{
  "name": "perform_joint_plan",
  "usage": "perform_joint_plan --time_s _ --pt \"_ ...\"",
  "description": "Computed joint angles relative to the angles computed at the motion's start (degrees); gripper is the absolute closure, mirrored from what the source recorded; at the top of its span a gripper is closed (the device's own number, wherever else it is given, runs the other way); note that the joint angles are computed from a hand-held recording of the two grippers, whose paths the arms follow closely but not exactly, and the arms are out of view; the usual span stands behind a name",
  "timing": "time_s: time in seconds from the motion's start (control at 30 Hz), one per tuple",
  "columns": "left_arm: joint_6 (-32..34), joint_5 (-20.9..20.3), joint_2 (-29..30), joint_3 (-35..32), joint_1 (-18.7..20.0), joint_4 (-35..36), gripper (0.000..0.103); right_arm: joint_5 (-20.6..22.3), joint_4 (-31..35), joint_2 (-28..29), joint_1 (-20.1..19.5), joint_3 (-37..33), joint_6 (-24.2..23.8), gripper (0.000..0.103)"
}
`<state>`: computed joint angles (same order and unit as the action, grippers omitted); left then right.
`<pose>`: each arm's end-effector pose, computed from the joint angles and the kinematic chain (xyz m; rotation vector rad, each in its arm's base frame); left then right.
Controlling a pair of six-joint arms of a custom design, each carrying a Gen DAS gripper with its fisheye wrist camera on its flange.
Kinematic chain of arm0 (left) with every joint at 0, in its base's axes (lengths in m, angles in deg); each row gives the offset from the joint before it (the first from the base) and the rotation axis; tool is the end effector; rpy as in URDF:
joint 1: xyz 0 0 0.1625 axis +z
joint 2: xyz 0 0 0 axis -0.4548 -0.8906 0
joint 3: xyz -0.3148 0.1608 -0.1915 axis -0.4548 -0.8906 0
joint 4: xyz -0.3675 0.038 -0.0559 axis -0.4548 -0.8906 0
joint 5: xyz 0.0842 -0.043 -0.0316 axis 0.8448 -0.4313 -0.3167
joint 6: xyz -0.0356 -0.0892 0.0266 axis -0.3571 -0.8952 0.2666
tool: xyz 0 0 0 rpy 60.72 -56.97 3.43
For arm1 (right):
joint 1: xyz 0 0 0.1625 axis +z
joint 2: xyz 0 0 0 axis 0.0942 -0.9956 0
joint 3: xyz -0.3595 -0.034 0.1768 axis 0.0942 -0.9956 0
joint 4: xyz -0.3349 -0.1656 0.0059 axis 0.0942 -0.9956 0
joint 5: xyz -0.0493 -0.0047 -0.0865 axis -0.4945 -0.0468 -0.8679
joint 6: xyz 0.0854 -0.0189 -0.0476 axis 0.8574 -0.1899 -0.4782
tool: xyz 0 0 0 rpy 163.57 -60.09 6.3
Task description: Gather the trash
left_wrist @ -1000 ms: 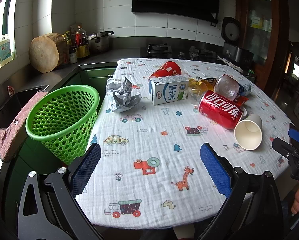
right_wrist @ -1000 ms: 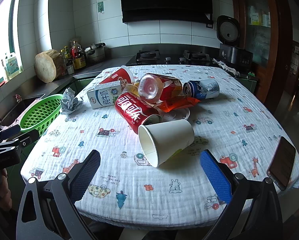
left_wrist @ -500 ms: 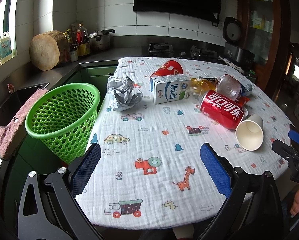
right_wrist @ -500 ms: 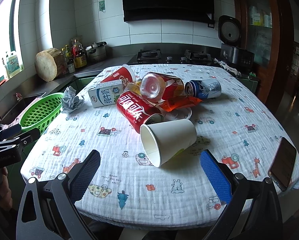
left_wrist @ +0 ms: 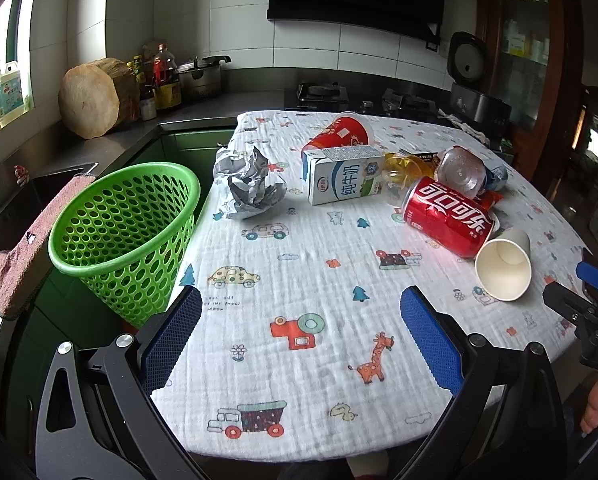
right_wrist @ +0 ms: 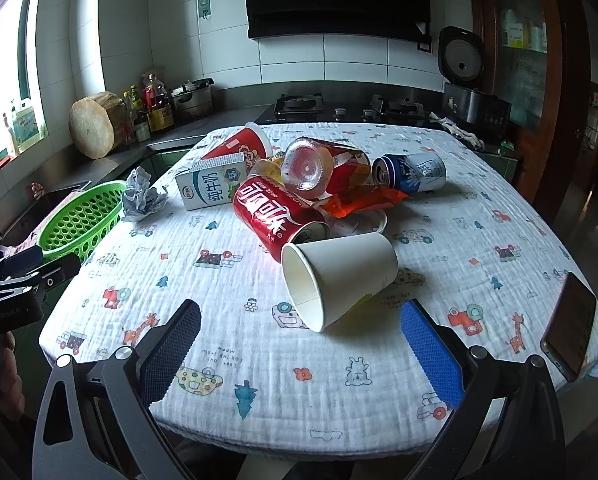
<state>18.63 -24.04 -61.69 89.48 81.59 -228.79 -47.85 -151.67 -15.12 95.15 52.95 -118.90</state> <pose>-0.2549 -0.7184 0.1863 0.4924 2.2315 -1.0312 0.2087 -0.6820 0.2482 0.4615 -2.2363 1.0199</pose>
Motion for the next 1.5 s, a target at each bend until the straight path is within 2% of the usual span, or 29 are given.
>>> perform_joint_plan --time_s 0.77,0.93,1.23,1.4,1.5 --pt "0.36 -0.63 2.42 -4.36 1.60 2.82 0.005 0.20 4.06 1.87 -1.14 -4.87 0.39 0.006" --pt "0.35 -0.85 2.74 -5.43 2.08 3.81 0.005 0.60 6.09 2.74 -1.19 -7.58 -1.18 0.006" --pt "-0.50 -1.57 3.35 -8.79 3.34 6.55 0.005 3.44 17.41 6.06 -0.94 -17.60 -5.06 0.006" --pt "1.59 -1.45 4.89 -13.42 4.19 7.77 0.005 3.04 26.85 9.99 -0.87 -26.78 -7.24 0.006" --pt "3.95 -0.99 6.56 -17.84 4.61 9.12 0.005 3.45 35.29 12.83 -1.17 -34.20 -6.74 0.006"
